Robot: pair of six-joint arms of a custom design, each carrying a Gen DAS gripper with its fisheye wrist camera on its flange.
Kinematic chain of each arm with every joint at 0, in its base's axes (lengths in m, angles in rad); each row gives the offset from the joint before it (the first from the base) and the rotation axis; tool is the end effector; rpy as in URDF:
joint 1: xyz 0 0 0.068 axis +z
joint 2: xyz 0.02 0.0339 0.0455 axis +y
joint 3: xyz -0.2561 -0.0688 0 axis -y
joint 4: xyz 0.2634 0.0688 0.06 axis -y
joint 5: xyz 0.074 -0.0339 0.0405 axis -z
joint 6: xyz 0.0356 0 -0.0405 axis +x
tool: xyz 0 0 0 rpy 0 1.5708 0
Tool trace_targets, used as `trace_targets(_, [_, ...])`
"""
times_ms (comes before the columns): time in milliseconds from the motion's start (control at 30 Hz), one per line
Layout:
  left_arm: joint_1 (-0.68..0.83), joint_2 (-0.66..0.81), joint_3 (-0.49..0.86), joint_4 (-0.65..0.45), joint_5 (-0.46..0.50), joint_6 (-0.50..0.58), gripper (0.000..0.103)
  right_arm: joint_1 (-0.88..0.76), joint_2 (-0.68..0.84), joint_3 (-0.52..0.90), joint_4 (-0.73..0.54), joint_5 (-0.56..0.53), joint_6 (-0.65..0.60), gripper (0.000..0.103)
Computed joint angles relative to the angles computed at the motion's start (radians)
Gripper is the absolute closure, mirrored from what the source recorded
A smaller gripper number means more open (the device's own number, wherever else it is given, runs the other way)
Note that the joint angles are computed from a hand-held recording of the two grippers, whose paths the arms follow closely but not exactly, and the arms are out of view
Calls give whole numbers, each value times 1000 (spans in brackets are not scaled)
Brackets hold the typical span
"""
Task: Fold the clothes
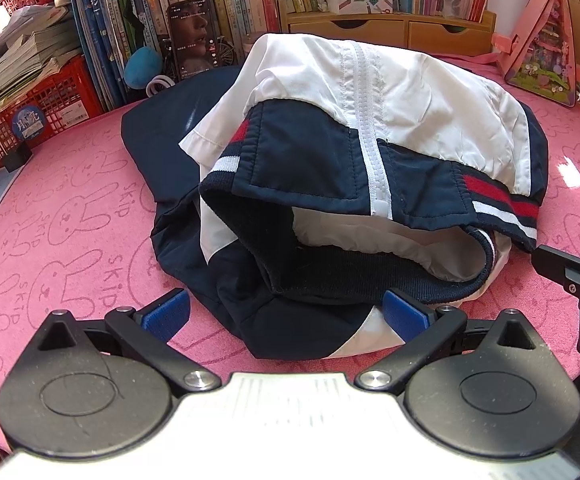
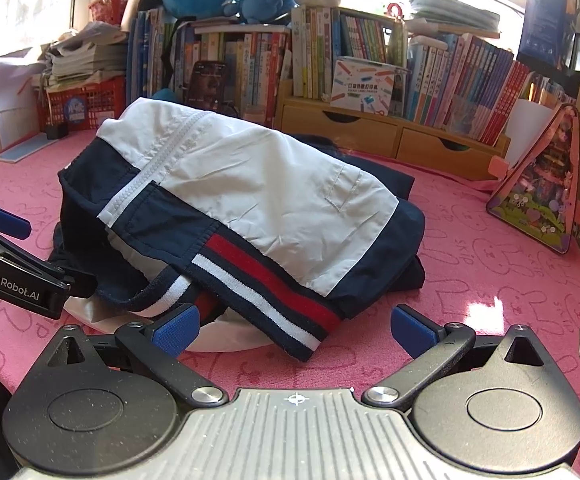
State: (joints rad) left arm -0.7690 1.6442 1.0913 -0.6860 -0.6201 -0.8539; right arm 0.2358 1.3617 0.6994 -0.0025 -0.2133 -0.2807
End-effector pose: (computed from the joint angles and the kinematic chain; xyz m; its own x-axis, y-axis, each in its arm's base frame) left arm 0.2501 -0.2132 0.1843 -0.7705 -0.1081 -0.6283 -0.2297 0.9664 0.1154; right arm 0.2871 0.0767 0.1822 -0.4682 -0.3910 -0.7924 -0.5412 0.8358 -0.0926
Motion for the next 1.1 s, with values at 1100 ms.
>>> trace_targets(1100, [5, 14, 21, -13, 17, -9, 0, 7, 3, -12, 10, 9, -2, 0])
